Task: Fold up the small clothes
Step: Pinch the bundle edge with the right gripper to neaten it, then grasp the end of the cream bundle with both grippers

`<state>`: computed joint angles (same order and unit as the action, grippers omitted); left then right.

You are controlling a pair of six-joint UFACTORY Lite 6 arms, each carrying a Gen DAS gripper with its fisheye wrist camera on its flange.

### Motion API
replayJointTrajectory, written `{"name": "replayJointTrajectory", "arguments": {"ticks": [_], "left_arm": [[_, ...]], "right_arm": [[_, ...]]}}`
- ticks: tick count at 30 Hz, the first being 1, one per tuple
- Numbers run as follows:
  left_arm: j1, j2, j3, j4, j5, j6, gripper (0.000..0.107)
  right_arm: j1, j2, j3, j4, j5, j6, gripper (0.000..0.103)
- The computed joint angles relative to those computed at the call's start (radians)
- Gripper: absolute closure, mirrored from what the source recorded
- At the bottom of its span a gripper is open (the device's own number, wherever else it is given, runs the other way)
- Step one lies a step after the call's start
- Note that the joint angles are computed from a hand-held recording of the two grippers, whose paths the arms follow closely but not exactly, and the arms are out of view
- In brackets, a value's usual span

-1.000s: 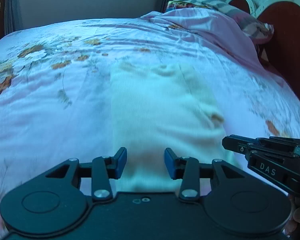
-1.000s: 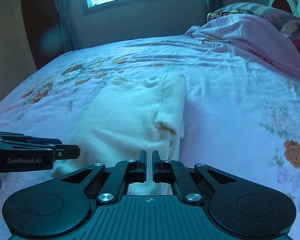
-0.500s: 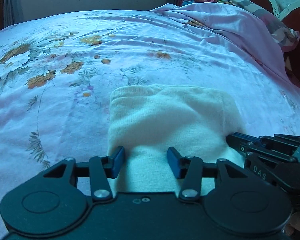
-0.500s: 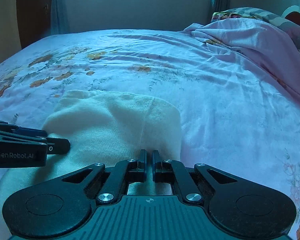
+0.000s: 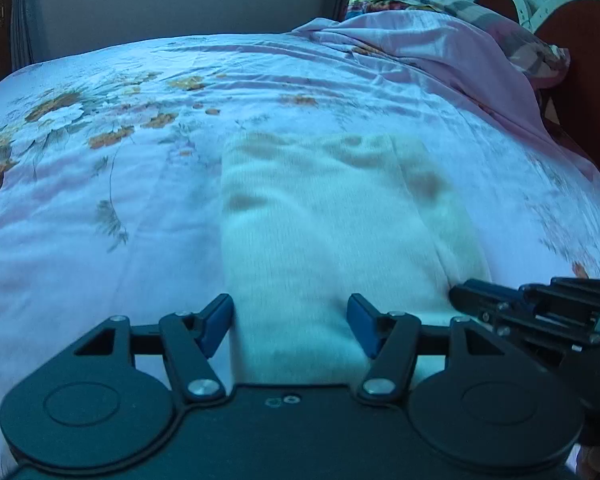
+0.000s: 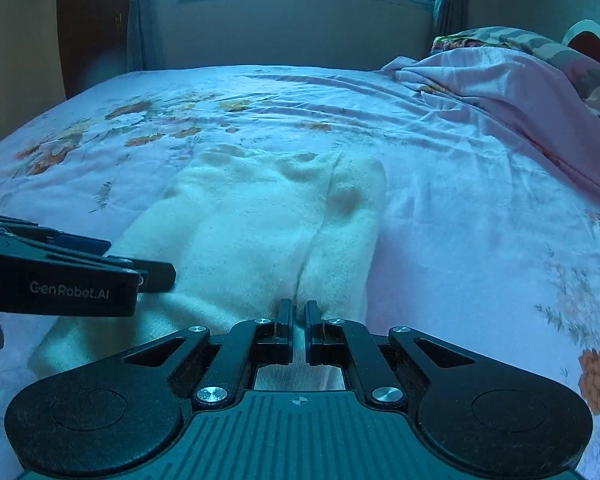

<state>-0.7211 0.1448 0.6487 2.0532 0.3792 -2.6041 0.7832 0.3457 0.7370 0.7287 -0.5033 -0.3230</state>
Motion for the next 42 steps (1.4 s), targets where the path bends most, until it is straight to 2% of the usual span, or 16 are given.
{"name": "replayJointTrajectory", "arguments": {"ticks": [4, 15, 22, 24, 26, 27, 30, 31, 32, 33, 35, 36, 38, 40, 42], "left_arm": [[-0.029, -0.066, -0.06, -0.064, -0.011, 0.024, 0.043], [-0.12, -0.222, -0.176, -0.28, -0.012, 0.153, 0.042], [-0.054, -0.294, -0.209, -0.247, -0.063, 0.111, 0.041], [-0.021, -0.298, -0.209, -0.19, -0.084, 0.063, 0.04], [0.007, -0.28, -0.197, -0.152, -0.098, 0.032, 0.04], [0.017, -0.269, -0.192, -0.122, -0.1, 0.007, 0.04], [0.034, -0.219, -0.174, -0.052, -0.094, -0.05, 0.04], [0.045, -0.206, -0.173, 0.022, -0.103, -0.121, 0.04], [0.048, -0.192, -0.171, 0.075, -0.106, -0.176, 0.04], [0.045, -0.175, -0.167, 0.11, -0.107, -0.208, 0.041], [0.026, -0.142, -0.161, 0.198, -0.107, -0.282, 0.044], [0.003, -0.131, -0.158, 0.199, -0.097, -0.287, 0.046], [-0.054, -0.105, -0.145, 0.095, -0.051, -0.196, 0.046], [-0.078, -0.092, -0.139, 0.078, -0.037, -0.187, 0.046], [-0.082, -0.096, -0.139, 0.073, -0.039, -0.18, 0.047]], "right_arm": [[0.028, -0.105, -0.088, 0.036, 0.012, 0.063, 0.1], [0.121, -0.285, -0.257, 0.228, 0.027, 0.009, 0.1], [0.017, -0.379, -0.308, 0.075, 0.109, 0.164, 0.099], [-0.015, -0.382, -0.306, 0.02, 0.119, 0.215, 0.087], [-0.034, -0.387, -0.305, -0.008, 0.111, 0.251, 0.023], [-0.032, -0.39, -0.31, -0.017, 0.087, 0.265, 0.022], [-0.018, -0.373, -0.281, 0.038, 0.063, 0.19, 0.022], [-0.028, -0.363, -0.269, 0.009, 0.074, 0.209, 0.022], [-0.034, -0.352, -0.26, -0.024, 0.083, 0.234, 0.026], [-0.036, -0.34, -0.253, -0.05, 0.09, 0.254, 0.033], [-0.034, -0.306, -0.233, -0.084, 0.108, 0.279, 0.064], [-0.03, -0.288, -0.227, -0.1, 0.103, 0.298, 0.064], [-0.013, -0.266, -0.215, -0.074, 0.091, 0.281, 0.064], [-0.006, -0.225, -0.176, -0.052, 0.116, 0.24, 0.064], [0.017, -0.165, -0.13, 0.062, 0.13, 0.09, 0.066]]}}
